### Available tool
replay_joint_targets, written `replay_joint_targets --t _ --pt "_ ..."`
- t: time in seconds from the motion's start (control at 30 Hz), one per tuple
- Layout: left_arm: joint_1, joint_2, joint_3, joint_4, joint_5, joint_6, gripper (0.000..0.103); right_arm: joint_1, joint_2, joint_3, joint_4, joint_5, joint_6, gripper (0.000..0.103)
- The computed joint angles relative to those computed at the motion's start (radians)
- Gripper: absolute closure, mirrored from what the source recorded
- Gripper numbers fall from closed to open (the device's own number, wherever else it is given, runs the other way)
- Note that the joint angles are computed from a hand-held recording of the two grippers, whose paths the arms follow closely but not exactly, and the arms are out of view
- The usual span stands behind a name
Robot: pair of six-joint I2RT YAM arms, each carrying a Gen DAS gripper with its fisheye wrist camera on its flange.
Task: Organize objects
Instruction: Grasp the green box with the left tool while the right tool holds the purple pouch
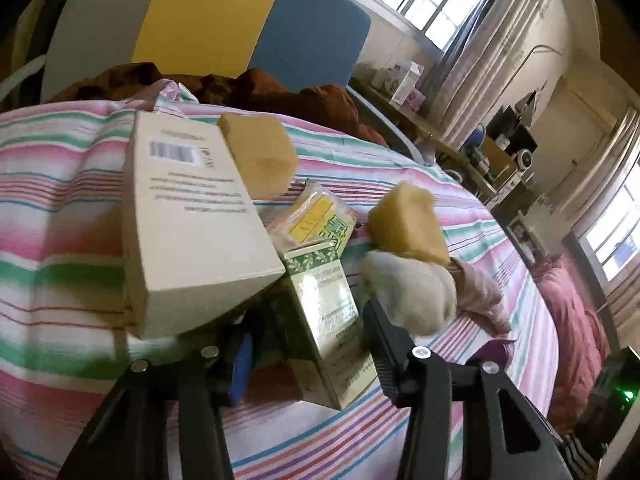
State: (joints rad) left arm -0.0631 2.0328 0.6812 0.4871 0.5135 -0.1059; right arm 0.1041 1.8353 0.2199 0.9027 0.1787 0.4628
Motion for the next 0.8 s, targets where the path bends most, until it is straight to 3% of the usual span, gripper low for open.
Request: replay_joint_targets --t 0.27,0.5,0.8 --pt "0.068 -0.025 -0.076 0.053 0.081 0.037 0.06 0.026 -0.008 0.003 -0.016 0.042 0.002 0.067" --pt "0.057 -0.082 -0.164 0.103 0.05 0.115 0.062 0.08 -0.035 0.007 -0.056 0.141 0.002 0.067" --pt "0.123 -0.123 -0.234 0.12 0.09 0.166 0.062 0.104 -0.053 -0.001 -0.056 0.192 -0.007 0.068"
